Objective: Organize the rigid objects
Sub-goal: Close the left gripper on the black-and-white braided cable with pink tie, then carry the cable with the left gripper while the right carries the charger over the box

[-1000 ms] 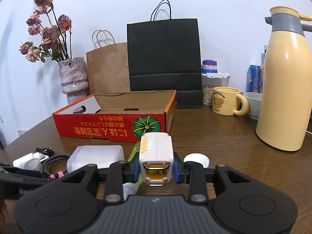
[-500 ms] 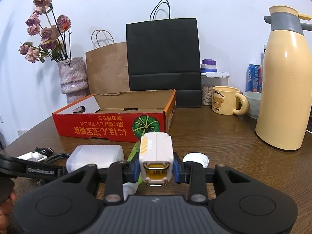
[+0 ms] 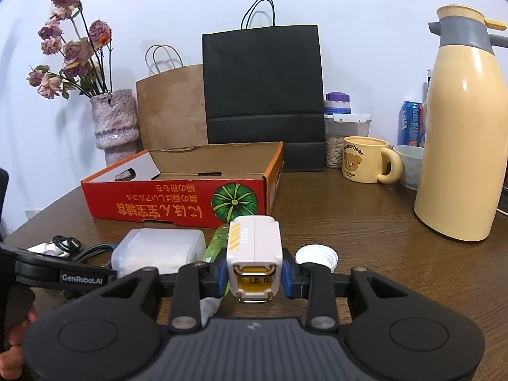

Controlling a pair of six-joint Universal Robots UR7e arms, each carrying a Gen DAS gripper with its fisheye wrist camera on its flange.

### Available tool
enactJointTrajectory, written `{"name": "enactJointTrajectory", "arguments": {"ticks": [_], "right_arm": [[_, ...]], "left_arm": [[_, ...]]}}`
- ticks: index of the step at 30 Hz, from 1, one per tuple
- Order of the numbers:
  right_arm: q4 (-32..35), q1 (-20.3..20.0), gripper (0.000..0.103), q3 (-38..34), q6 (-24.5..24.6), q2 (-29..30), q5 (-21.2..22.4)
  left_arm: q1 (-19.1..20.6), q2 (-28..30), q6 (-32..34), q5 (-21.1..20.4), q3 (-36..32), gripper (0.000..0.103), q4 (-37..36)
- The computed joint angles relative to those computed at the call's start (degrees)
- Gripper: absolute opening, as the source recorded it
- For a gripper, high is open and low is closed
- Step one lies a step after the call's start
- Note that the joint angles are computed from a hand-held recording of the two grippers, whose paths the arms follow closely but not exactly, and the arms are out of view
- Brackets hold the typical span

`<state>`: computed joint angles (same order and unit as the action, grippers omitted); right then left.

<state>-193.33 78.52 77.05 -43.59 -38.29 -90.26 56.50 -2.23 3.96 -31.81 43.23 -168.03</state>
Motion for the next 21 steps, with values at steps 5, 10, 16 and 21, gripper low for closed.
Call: {"name": "enactJointTrajectory", "arguments": {"ticks": [5,10,16,21], "right_arm": [[-1.5,-0.1,0.031,0.7,-0.1,-0.1,0.5],[-2.8,-0.2,0.031,1.5,0.0,-0.4,0.9],[-4.1,-0.3,0.031,2.6,-0.1,-0.8,1.7],[-4.7,-0.3,0.031,3.7,-0.2,-1.2,2.2]], "left_arm": [[-0.2,-0.2,1.0,0.3,1.1,0.086,-1.7],[-0.5,-0.6,1.5,0.9,2.4,0.086,-2.9],[-1.2,-1.0,4.4,1.6,4.4,0.084,-7.9],[-1.8,-1.8,6.5,1.5,6.7,0.084,-12.0]]}}
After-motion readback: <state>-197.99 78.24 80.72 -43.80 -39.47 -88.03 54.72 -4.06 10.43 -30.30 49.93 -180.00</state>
